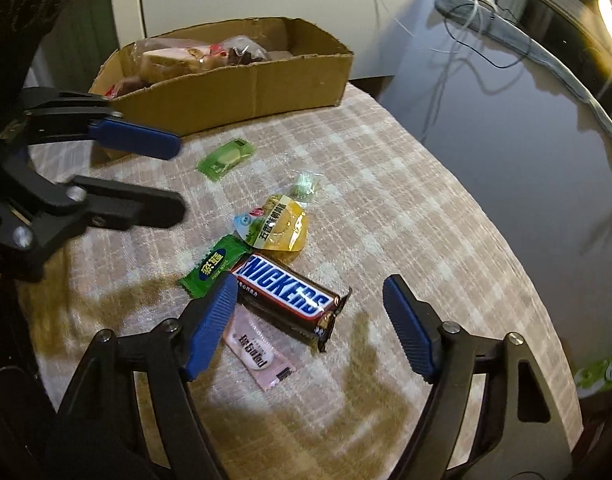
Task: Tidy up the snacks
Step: 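Move both open tools from the box back over the remaining snacks, then grasp the Snickers bar with the right tool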
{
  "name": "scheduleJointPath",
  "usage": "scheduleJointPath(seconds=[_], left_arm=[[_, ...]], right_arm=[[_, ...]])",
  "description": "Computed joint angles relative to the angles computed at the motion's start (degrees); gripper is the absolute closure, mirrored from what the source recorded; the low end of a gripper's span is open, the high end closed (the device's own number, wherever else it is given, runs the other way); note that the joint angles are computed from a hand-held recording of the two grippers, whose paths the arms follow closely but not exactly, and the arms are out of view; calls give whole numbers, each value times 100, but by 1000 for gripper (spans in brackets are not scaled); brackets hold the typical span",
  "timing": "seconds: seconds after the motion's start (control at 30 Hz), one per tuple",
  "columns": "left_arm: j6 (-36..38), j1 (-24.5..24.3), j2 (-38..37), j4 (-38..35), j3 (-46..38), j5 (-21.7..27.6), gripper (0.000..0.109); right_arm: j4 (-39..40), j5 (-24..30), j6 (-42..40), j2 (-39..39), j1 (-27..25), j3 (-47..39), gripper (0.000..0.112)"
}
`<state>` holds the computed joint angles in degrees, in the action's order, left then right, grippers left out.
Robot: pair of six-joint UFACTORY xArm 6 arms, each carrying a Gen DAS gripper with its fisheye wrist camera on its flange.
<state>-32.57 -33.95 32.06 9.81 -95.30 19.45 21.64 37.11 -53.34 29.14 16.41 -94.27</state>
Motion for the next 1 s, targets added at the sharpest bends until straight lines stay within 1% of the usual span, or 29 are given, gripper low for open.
scheduleJointPath(seconds=[0.2,0.33,0.37,0.4,0.5,0.57,0.6,0.63,0.7,0.8,0.87,1.0], left_arm=[[484,-19,512,-481,-753,386,57],[568,-32,784,-465,-1196,667,57],[623,-41,870,-456,-1333,766,57],[645,-49,936,-435,-1444,853,57],[714,-56,1160,-439,-1799,1098,57],[694,-55,1269,-438,-1960,1177,58],[709,-51,1319,-460,-2036,1209,58],[706,-49,1366,-449,-2110,1244,58],[686,-48,1466,-399,-2279,1342,58],[774,-30,1557,-535,-2419,1421,58],[828,-23,1604,-567,-2476,1450,58],[806,-67,1696,-351,-2593,1472,58]], right_arm=[[313,311,-487,189,-17,-265,34],[463,444,-566,303,-32,-403,36],[504,477,-566,327,-36,-434,37],[560,540,-576,354,-47,-478,41],[642,628,-572,377,-70,-512,44],[718,715,-541,389,-105,-549,49],[743,775,-507,396,-124,-570,55],[766,820,-480,406,-141,-592,57],[795,837,-438,406,-161,-599,60],[776,829,-407,371,-186,-560,64],[721,753,-365,313,-211,-469,64],[716,693,-165,258,-343,-368,66]])
